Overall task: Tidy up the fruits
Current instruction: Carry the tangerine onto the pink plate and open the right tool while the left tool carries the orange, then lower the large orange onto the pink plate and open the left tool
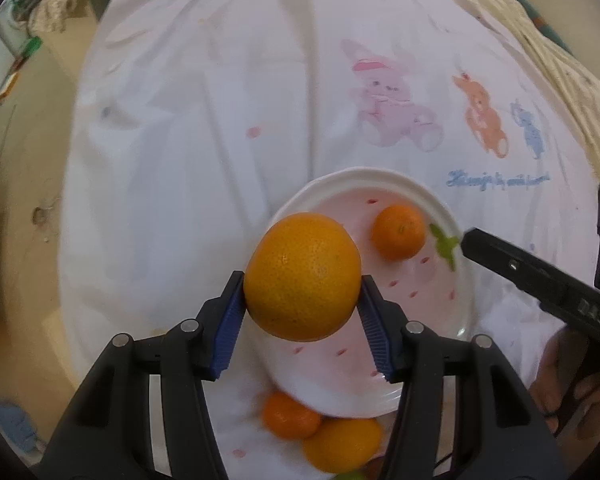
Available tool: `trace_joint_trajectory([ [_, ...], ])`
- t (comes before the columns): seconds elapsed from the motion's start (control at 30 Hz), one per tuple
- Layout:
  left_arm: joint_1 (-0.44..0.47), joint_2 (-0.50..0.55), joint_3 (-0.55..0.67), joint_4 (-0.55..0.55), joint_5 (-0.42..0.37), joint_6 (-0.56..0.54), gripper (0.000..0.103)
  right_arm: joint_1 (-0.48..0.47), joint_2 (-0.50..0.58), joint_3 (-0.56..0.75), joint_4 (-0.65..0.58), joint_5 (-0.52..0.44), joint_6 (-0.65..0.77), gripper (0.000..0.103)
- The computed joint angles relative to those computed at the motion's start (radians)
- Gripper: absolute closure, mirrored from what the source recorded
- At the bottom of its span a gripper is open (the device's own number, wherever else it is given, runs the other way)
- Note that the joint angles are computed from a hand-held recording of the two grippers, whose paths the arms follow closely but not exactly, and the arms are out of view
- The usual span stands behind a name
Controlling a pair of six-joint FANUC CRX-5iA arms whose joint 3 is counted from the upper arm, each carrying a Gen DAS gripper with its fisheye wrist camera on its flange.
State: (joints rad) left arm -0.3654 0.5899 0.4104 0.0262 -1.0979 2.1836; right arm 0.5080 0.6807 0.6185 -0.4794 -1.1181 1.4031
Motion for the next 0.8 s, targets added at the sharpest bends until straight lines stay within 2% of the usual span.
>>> trace_joint_trajectory([
  [0.1, 0.013, 0.019, -0.001, 0.057, 0.041, -0.015, 0.052, -0.006, -0.033, -0.028, 0.014, 0.012, -0.020, 0.035],
  [0.27, 0.024, 0.086, 0.044, 0.126, 0.028, -0.040, 0.052, -0.034, -0.077, -0.071, 0.005, 0.033, -0.041, 0.030],
  [0.57, 0.029, 0.117, 0.040, 0.141, 0.074, -0.021, 0.049, -0.060, -0.087, -0.086, -0.007, 0.048, -0.072, 0.030],
  [0.63, 0.026, 0.125, 0.060, 0.133, 0.050, -0.020, 0.048, -0.061, -0.088, -0.082, -0.019, 0.045, -0.057, 0.030],
  [0.67, 0.023, 0.129, 0.076, 0.119, 0.030, -0.015, 0.046, -0.058, -0.088, -0.081, -0.015, 0.047, -0.052, 0.030],
  [0.7, 0.022, 0.128, 0.081, 0.108, 0.022, -0.008, 0.037, -0.055, -0.088, -0.081, -0.012, 0.048, -0.050, 0.030],
  [0.73, 0.020, 0.123, 0.078, 0.098, 0.028, 0.000, 0.027, -0.053, -0.088, -0.080, -0.010, 0.048, -0.047, 0.030],
  [0.8, 0.018, 0.104, 0.062, 0.086, 0.053, 0.018, 0.018, -0.051, -0.087, -0.080, -0.009, 0.048, -0.046, 0.030],
])
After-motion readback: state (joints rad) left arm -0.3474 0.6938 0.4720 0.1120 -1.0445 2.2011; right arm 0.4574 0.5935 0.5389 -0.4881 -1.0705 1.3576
